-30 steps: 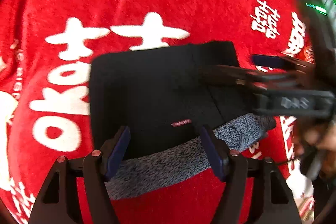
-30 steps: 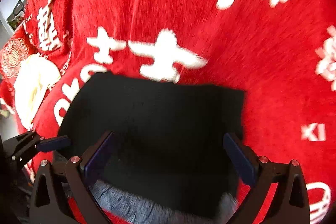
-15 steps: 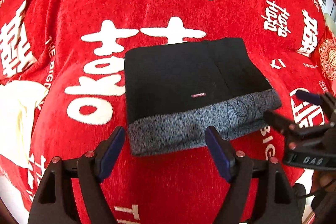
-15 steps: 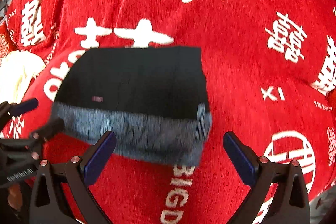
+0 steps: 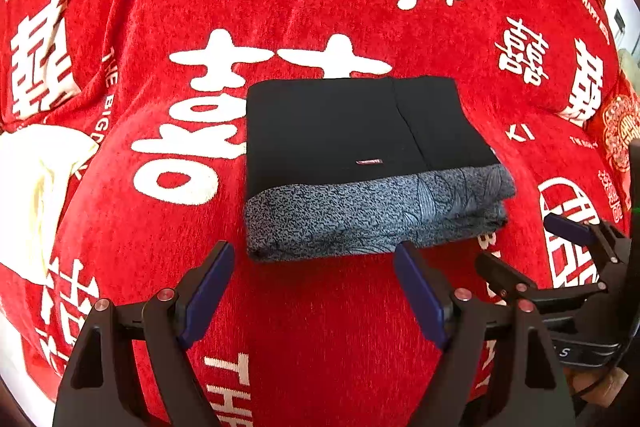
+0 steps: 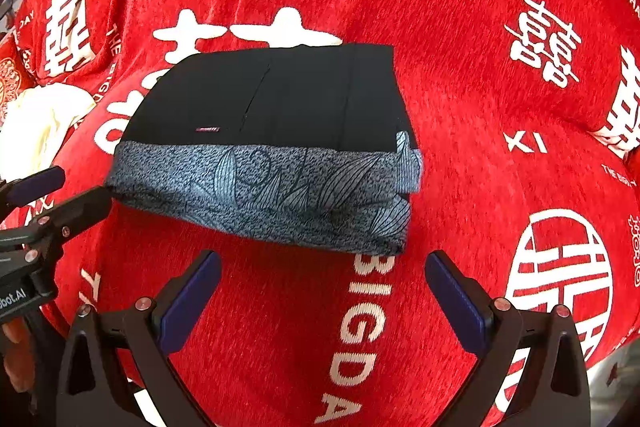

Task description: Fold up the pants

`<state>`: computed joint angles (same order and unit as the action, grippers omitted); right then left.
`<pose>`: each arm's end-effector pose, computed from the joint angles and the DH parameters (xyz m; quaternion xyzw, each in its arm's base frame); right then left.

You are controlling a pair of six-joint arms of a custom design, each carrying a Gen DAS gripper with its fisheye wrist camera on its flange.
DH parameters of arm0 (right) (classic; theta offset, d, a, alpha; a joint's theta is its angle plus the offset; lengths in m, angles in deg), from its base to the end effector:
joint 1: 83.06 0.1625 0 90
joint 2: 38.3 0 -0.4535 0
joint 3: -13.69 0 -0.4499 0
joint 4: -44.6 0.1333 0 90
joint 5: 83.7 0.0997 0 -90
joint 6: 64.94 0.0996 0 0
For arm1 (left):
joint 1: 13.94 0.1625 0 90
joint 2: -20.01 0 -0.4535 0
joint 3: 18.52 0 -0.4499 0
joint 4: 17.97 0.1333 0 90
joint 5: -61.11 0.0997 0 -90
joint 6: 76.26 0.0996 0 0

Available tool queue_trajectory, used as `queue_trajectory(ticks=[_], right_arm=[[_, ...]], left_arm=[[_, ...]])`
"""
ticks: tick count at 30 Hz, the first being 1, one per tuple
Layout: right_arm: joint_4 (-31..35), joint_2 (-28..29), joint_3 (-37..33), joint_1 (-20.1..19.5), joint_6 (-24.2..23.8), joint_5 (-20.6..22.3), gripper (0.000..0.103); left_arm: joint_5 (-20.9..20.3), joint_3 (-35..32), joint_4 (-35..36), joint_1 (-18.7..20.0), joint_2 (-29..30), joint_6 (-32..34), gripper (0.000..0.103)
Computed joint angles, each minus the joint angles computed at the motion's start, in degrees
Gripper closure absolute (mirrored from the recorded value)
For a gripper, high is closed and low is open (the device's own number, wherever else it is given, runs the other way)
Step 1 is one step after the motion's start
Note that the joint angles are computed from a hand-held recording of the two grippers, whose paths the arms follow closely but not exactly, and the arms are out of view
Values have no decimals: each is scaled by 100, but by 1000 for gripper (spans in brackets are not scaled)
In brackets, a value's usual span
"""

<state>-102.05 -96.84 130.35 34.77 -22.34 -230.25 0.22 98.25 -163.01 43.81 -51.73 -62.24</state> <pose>0.3117 -0.4829 0.1099 -0.1072 -0.8741 0.2639 0.3935 -0.1522 -0.5819 0.2065 0.3587 0.8953 -0.1230 0.2338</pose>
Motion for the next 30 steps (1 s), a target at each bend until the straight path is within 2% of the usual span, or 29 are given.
queue_trajectory(ticks=[4,14,30], right_arm=[[36,9,-11,61,37,-20,1],[113,39,-57,171,98,-68,1],[146,48,-37,204,195,-61,1]], left_arm=[[93,88,-31,-69,-56,29,19],[-8,136,90,-87,-159,-115,19],[58,151,161,-114,-160,-170,19]])
